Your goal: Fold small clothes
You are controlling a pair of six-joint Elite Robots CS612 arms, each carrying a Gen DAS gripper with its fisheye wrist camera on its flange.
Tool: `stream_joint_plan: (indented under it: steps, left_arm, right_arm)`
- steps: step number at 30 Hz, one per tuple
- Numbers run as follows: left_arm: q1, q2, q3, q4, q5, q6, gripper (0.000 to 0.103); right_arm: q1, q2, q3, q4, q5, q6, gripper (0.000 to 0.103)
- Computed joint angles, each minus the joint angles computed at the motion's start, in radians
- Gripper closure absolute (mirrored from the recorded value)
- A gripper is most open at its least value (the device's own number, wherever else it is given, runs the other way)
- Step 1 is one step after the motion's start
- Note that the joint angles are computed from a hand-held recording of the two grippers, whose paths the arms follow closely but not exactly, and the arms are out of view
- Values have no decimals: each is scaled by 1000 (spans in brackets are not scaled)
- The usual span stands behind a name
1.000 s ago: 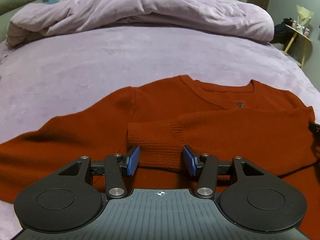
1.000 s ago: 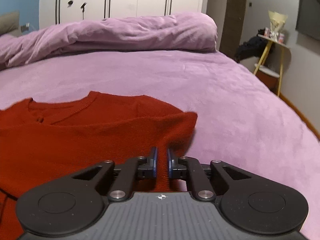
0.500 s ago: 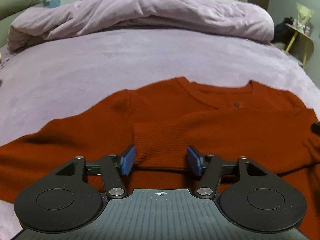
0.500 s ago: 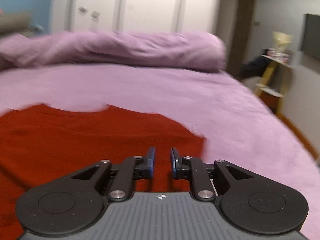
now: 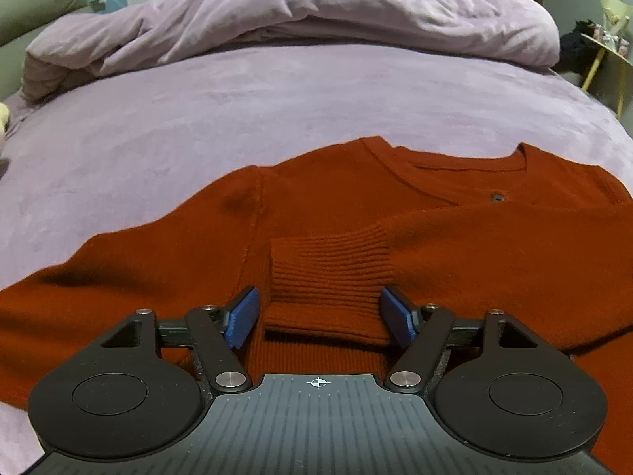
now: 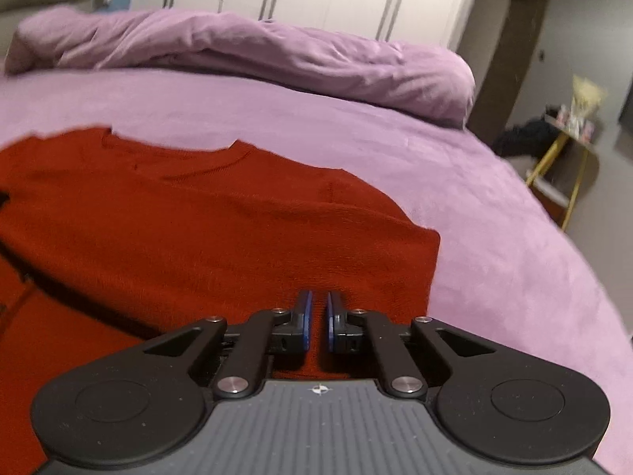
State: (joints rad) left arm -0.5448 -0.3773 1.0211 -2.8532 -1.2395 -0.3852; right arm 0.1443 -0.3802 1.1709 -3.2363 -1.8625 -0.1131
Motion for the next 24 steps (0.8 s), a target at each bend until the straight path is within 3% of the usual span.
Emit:
stream_joint_plan:
  steps: [3, 6, 9, 11, 12, 14, 18, 20, 22, 24]
  left_arm:
    - [4, -12, 13, 11, -11, -20, 25]
    - [11, -45, 65, 2, -40, -62, 25]
    - [20, -104, 172, -46, -67, -114, 25]
    - [30, -151, 276, -135, -73, -153, 23]
    - [37, -178, 340, -194, -70, -191, 21]
    - [54, -215, 433, -272, -46, -276, 18]
    - [107, -263, 569, -331, 57, -523, 21]
    - [142, -266, 608, -363, 76, -656, 31]
    - [180, -258, 633, -422, 59, -784, 41]
    - [213, -235, 642, -540, 33, -883, 48]
  right_arm:
    - [8, 4, -8, 5, -25, -35, 98]
    - [6, -14, 9, 25, -1, -20, 96]
    - [3, -56, 58, 57, 40, 36, 92]
    - [-1, -93, 116, 45, 81, 88, 86]
    - [-2, -114, 151, 24, 107, 115, 82]
    - [-10, -155, 224, -3, 193, 185, 65]
    - [-14, -207, 332, -41, 307, 316, 64]
    - [-8, -218, 353, -31, 323, 352, 64]
    - [2, -225, 363, -24, 319, 387, 64]
    - [8, -231, 364, -8, 328, 402, 64]
